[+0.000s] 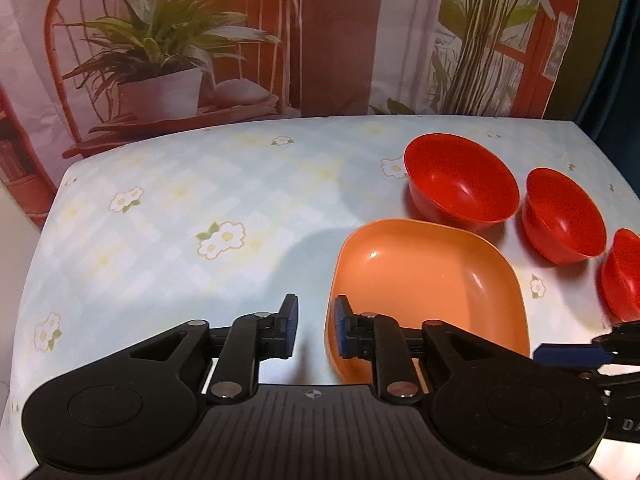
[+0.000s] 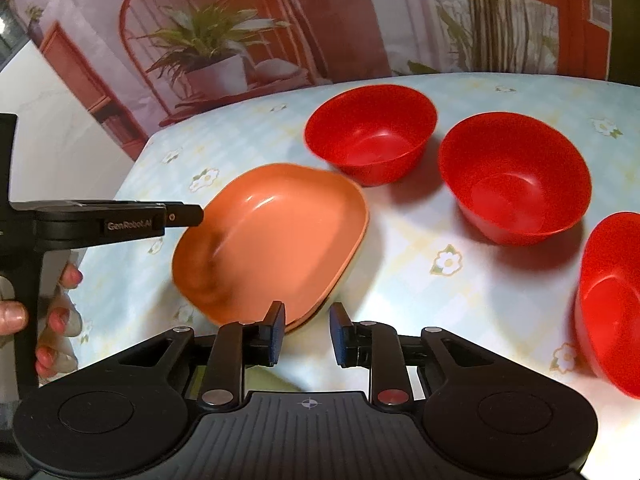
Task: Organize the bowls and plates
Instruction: 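Lower the orange plate onto the green plate and open the left tool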
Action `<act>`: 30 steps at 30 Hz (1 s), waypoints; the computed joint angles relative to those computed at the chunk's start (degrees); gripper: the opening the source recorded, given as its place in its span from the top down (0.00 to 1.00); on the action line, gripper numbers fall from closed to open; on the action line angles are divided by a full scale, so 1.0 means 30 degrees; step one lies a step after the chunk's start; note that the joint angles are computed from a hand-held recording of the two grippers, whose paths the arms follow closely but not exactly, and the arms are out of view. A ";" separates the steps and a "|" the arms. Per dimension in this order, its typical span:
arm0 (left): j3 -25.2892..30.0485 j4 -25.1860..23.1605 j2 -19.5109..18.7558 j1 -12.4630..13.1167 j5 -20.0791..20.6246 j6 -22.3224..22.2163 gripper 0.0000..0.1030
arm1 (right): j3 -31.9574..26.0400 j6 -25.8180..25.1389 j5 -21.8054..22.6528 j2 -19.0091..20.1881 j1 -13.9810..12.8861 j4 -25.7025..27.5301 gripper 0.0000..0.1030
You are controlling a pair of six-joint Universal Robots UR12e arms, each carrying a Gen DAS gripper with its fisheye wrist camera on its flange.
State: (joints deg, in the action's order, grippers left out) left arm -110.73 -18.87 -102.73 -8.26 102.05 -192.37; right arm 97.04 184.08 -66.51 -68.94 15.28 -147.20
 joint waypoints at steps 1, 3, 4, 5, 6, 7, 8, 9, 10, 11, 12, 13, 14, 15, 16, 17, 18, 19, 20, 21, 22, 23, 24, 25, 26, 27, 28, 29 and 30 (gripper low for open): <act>-0.0138 0.0069 0.0087 -0.0017 0.0069 -0.0131 0.75 | 0.0005 -0.0072 0.0088 0.0014 0.0023 -0.0010 0.77; -0.0363 0.0173 0.0202 -0.0059 0.0272 -0.0371 0.70 | -0.0003 -0.0147 0.0152 0.0042 0.0061 -0.0002 0.77; -0.0443 0.0199 0.0232 -0.0063 0.0312 -0.0451 0.70 | -0.0034 -0.0176 0.0116 0.0060 0.0083 0.0066 0.77; -0.0488 0.0197 0.0247 -0.0048 0.0284 -0.0519 0.70 | -0.0027 -0.0208 0.0117 0.0064 0.0093 0.0054 0.76; -0.0512 0.0268 0.0242 -0.0033 0.0222 -0.0608 0.70 | -0.0028 -0.0192 0.0108 0.0064 0.0112 0.0034 0.76; -0.0531 0.0309 0.0240 -0.0025 0.0184 -0.0698 0.70 | -0.0030 -0.0187 0.0098 0.0061 0.0118 0.0035 0.76; -0.0525 0.0305 0.0234 -0.0034 0.0218 -0.0766 0.70 | -0.0024 -0.0211 0.0063 0.0048 0.0134 0.0019 0.76; -0.0502 0.0256 0.0236 -0.0064 0.0294 -0.0844 0.70 | -0.0008 -0.0237 0.0022 0.0030 0.0149 0.0003 0.76; -0.0477 0.0215 0.0268 -0.0106 0.0381 -0.0920 0.70 | 0.0050 -0.0206 -0.0006 0.0013 0.0146 -0.0175 0.76; -0.0527 0.0319 0.0334 -0.0151 0.0398 -0.0944 0.70 | 0.0106 -0.0181 0.0023 -0.0041 0.0123 -0.0215 0.76; -0.0595 0.0484 0.0430 -0.0192 0.0337 -0.0915 0.70 | 0.0165 -0.0170 0.0095 -0.0101 0.0092 -0.0293 0.76; -0.0718 0.0666 0.0569 -0.0245 0.0251 -0.0886 0.70 | 0.0233 -0.0192 0.0140 -0.0174 0.0063 -0.0381 0.76; -0.0833 0.0745 0.0735 -0.0308 0.0152 -0.0852 0.70 | 0.0316 -0.0300 0.0202 -0.0274 0.0025 -0.0474 0.76; -0.0972 0.0811 0.0913 -0.0386 0.0046 -0.0769 0.70 | 0.0450 -0.0450 0.0258 -0.0402 -0.0012 -0.0616 0.76; -0.1116 0.0830 0.1079 -0.0477 -0.0025 -0.0690 0.70 | 0.0634 -0.0626 0.0309 -0.0558 -0.0055 -0.0765 0.76; -0.1260 0.0778 0.1239 -0.0569 -0.0084 -0.0641 0.69 | 0.0769 -0.0783 0.0325 -0.0689 -0.0089 -0.0807 0.76; -0.1422 0.0669 0.1421 -0.0648 -0.0231 -0.0575 0.69 | 0.0967 -0.0945 0.0306 -0.0849 -0.0120 -0.0826 0.76; -0.1563 0.0600 0.1554 -0.0709 -0.0418 -0.0525 0.69 | 0.1154 -0.1049 0.0311 -0.0994 -0.0154 -0.0822 0.76; -0.1739 0.0478 0.1716 -0.0788 -0.0557 -0.0580 0.70 | 0.1397 -0.1152 0.0352 -0.1181 -0.0207 -0.0827 0.76; -0.1907 0.0365 0.1861 -0.0851 -0.0724 -0.0634 0.70 | 0.1622 -0.1278 0.0350 -0.1359 -0.0246 -0.0856 0.76; -0.2077 0.0252 0.1999 -0.0922 -0.0907 -0.0737 0.70 | 0.1767 -0.1419 0.0274 -0.1557 -0.0261 -0.0567 0.76; -0.2207 0.0173 0.2092 -0.0951 -0.1084 -0.0845 0.70 | 0.1994 -0.1609 0.0220 -0.1746 -0.0281 -0.0590 0.76; -0.2349 0.0062 0.2185 -0.1002 -0.1235 -0.1014 0.70 | 0.2157 -0.1707 0.0216 -0.1878 -0.0307 -0.0574 0.76; -0.2485 -0.0024 0.2260 -0.1049 -0.1287 -0.1200 0.70 | 0.2309 -0.1764 0.0274 -0.2011 -0.0350 -0.0477 0.76; -0.2606 -0.0123 0.2320 -0.1100 -0.1338 -0.1452 0.70 | 0.2430 -0.1765 0.0346 -0.2110 -0.0387 -0.0361 0.76; -0.2718 -0.0248 0.2374 -0.1129 -0.1431 -0.1706 0.70 | 0.2539 -0.1777 0.0377 -0.2186 -0.0418 -0.0293 0.76; -0.2805 -0.0451 0.2428 -0.1157 -0.1463 -0.1971 0.70 | 0.2622 -0.1796 0.0357 -0.2249 -0.0432 -0.0194 0.76; -0.2898 -0.0603 0.2475 -0.1193 -0.1478 -0.2242 0.70 | 0.2731 -0.1808 0.0359 -0.2306 -0.0455 -0.0135 0.76; -0.3013 -0.0659 0.2548 -0.1196 -0.1554 -0.2458 0.70 | 0.2815 -0.1809 0.0415 -0.2352 -0.0481 -0.0069 0.76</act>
